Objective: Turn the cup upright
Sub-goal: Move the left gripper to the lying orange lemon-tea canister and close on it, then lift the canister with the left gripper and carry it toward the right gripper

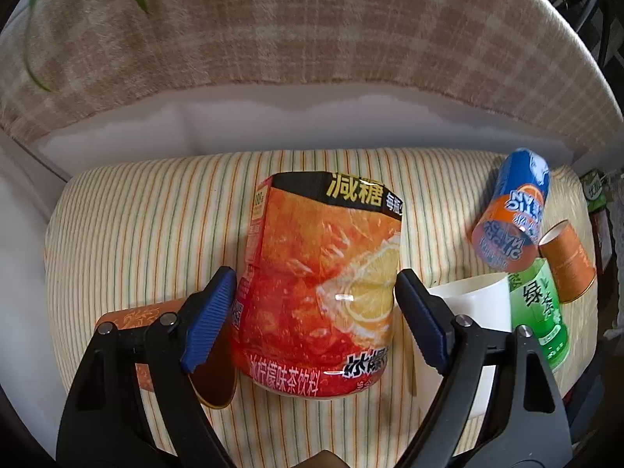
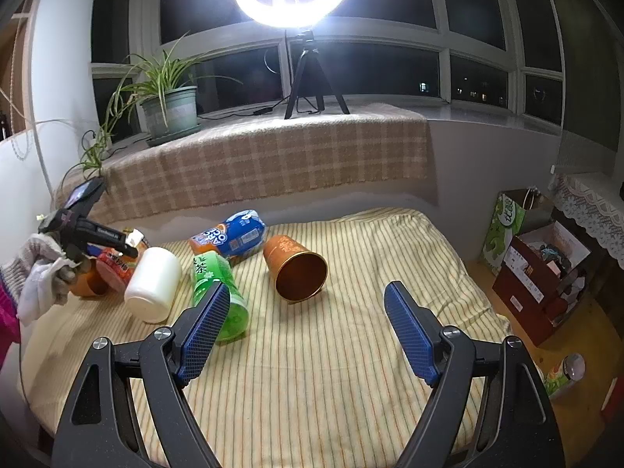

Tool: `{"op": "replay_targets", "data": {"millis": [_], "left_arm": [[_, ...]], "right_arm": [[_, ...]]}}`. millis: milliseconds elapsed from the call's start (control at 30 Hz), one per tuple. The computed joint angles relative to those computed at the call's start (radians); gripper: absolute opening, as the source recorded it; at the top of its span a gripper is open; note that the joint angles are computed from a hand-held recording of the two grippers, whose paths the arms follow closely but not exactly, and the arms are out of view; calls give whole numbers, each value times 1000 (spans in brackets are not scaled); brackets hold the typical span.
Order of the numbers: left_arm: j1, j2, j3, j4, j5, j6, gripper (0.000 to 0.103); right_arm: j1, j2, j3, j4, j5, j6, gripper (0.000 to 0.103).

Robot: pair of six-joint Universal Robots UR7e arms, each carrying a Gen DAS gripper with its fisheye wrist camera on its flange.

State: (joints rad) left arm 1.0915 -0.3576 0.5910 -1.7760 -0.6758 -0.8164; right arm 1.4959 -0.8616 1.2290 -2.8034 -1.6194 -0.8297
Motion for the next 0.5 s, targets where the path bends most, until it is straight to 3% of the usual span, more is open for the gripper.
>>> {"op": "replay_targets", "data": {"millis": [500], "left_arm": [[-62, -118, 193, -96, 35, -9, 84]], "right_arm": [[-5, -34, 44, 6, 27, -7, 81]]}}
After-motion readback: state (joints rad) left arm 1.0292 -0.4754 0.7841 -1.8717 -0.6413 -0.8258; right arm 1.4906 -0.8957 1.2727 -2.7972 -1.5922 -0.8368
